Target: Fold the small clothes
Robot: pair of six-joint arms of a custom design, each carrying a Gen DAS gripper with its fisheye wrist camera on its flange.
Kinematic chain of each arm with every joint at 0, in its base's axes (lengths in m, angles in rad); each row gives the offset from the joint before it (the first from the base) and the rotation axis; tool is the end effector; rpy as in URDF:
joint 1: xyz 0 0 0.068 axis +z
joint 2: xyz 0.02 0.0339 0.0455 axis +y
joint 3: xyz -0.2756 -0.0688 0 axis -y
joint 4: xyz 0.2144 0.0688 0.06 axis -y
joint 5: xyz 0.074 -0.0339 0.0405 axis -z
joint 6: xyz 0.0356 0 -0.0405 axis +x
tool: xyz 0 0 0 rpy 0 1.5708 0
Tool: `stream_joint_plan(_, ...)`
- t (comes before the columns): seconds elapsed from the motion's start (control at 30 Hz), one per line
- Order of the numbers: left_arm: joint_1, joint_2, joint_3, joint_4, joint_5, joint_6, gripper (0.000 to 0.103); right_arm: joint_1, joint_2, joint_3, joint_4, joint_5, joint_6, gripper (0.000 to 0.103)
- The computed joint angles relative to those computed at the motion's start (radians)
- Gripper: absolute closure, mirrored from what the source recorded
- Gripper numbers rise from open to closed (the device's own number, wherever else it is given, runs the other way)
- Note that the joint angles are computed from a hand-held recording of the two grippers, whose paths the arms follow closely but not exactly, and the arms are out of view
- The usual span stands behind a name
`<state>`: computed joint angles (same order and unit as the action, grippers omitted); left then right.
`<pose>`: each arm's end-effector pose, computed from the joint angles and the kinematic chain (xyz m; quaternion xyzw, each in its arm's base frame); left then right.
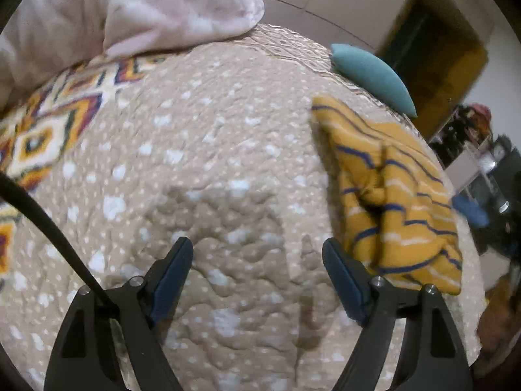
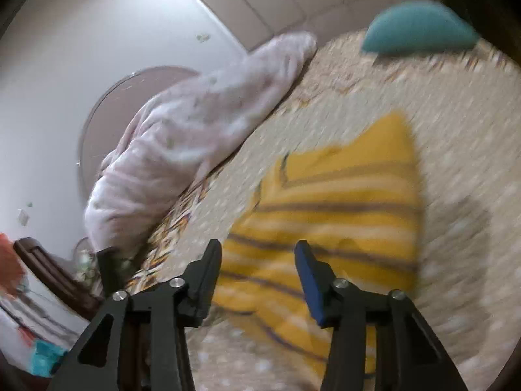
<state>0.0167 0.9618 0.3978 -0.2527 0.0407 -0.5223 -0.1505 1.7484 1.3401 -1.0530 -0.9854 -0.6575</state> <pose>0.1506 0.0011 0.1958 -0.2403 0.8980 -0.1104 0.3517 0.3006 -0.0156 0.2616 -0.2457 0.8451 0.4153 0.2300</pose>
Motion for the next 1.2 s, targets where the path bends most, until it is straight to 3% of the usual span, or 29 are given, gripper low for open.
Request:
stream_joint_plan(0.07,0.044,-0.055,-0.052,0.046,0.055,0.019,0.019,0.066,-0.011,-0.099,0.097,0.061,0.062,0.053)
stream_joint_plan(0.13,0.076,-0.076,-0.070,0.055,0.093,0.027,0.018,0.119,0.018,-0.176,0.101,0.078,0.044,0.052)
stream_joint_plan(0.2,0.095,-0.105,-0.084,0.047,0.117,0.041,0.016,0.165,-0.072,-0.316,0.225,0.127,0.061,0.051)
stream_joint_plan(0.3,0.078,-0.107,-0.086,0.040,0.100,0.047,0.014,0.155,-0.154,-0.388,0.208,0.140,0.004,0.049)
stream_joint_plan(0.4,0.008,-0.093,-0.077,0.040,0.035,0.021,0.013,0.116,-0.188,-0.370,0.117,0.148,-0.072,0.049)
stream_joint_plan(0.5,0.008,-0.084,-0.075,0.047,0.036,0.024,0.011,0.056,-0.180,-0.298,0.009,0.093,-0.151,0.049)
stream_joint_plan(0.63,0.018,-0.073,-0.076,0.059,0.042,0.033,0.011,0.076,-0.147,-0.248,0.014,0.028,-0.081,0.049)
stream_joint_plan(0.77,0.019,-0.083,-0.079,0.053,0.045,0.031,0.011,0.141,0.001,-0.275,0.064,0.031,0.001,0.051)
stream_joint_plan(0.83,0.020,-0.088,-0.079,0.049,0.046,0.032,0.011,0.110,0.018,-0.303,0.034,-0.012,-0.067,0.051)
stream_joint_plan(0.93,0.017,-0.086,-0.080,0.053,0.044,0.030,0.010,0.065,0.050,-0.271,-0.116,0.014,-0.198,0.051)
stream_joint_plan(0.97,0.016,-0.082,-0.081,0.059,0.044,0.029,0.011,0.050,0.022,-0.277,-0.110,0.035,-0.205,0.051)
stream_joint_plan(1.1,0.013,-0.077,-0.080,0.061,0.040,0.029,0.010,0.018,-0.057,-0.211,-0.080,0.013,-0.171,0.050)
stream_joint_plan(1.2,0.011,-0.079,-0.079,0.059,0.039,0.027,0.011,0.064,-0.055,-0.137,0.036,-0.017,0.004,0.049)
